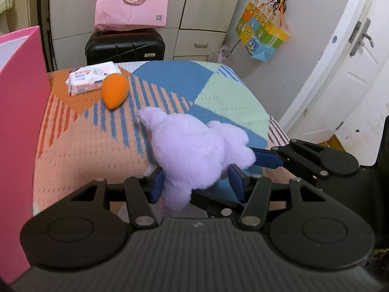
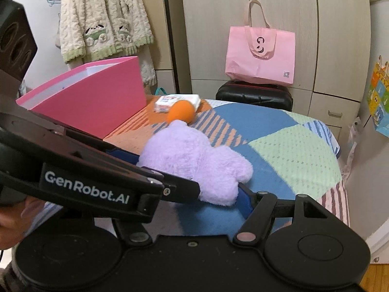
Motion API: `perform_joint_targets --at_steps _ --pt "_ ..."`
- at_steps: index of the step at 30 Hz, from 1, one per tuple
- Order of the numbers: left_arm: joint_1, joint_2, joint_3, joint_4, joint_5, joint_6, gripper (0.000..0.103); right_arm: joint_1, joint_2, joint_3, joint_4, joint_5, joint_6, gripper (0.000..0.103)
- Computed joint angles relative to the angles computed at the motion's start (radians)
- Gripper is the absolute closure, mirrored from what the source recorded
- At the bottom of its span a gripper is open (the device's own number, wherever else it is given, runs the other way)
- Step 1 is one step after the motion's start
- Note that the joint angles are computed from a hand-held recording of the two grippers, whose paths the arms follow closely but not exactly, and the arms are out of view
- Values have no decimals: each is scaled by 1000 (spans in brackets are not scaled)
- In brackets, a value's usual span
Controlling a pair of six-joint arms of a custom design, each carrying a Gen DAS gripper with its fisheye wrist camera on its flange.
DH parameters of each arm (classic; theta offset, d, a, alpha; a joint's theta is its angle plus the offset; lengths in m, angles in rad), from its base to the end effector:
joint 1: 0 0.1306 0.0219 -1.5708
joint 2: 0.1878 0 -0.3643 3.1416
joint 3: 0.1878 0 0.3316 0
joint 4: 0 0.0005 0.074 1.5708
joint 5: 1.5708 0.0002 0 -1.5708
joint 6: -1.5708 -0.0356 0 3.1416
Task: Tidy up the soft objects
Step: 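Lift the lavender plush with the left tool and carry it over the pink box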
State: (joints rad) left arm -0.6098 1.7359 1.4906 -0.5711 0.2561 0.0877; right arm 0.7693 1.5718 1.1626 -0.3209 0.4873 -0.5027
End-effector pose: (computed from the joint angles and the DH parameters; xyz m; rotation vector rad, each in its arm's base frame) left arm 0.4402 -0.3191 0.3128 0.7513 2.3293 -0.6267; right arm 0.3517 0.3167 0.2860 -0.0499 2.2041 0.1435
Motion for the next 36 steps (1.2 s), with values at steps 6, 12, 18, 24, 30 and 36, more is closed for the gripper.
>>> perform_joint_targets --at_steps 6,12,18,24,30,36 --pt "11 -83 -90 1 13 -23 49 72 -2 22 -53 63 -61 29" --pt "28 -158 -167 14 37 -38 49 136 1 58 -113 119 -106 29" --pt "56 -250 -260 27 74 -50 49 204 24 127 -210 174 -148 29" --pt "100 -343 -346 16 123 -61 49 269 61 212 -310 214 -205 29" --pt "162 -441 -418 -23 182 -86 49 335 99 295 -374 239 -229 29" --pt "226 -538 -475 -54 209 -115 49 383 145 374 -390 262 -219 29"
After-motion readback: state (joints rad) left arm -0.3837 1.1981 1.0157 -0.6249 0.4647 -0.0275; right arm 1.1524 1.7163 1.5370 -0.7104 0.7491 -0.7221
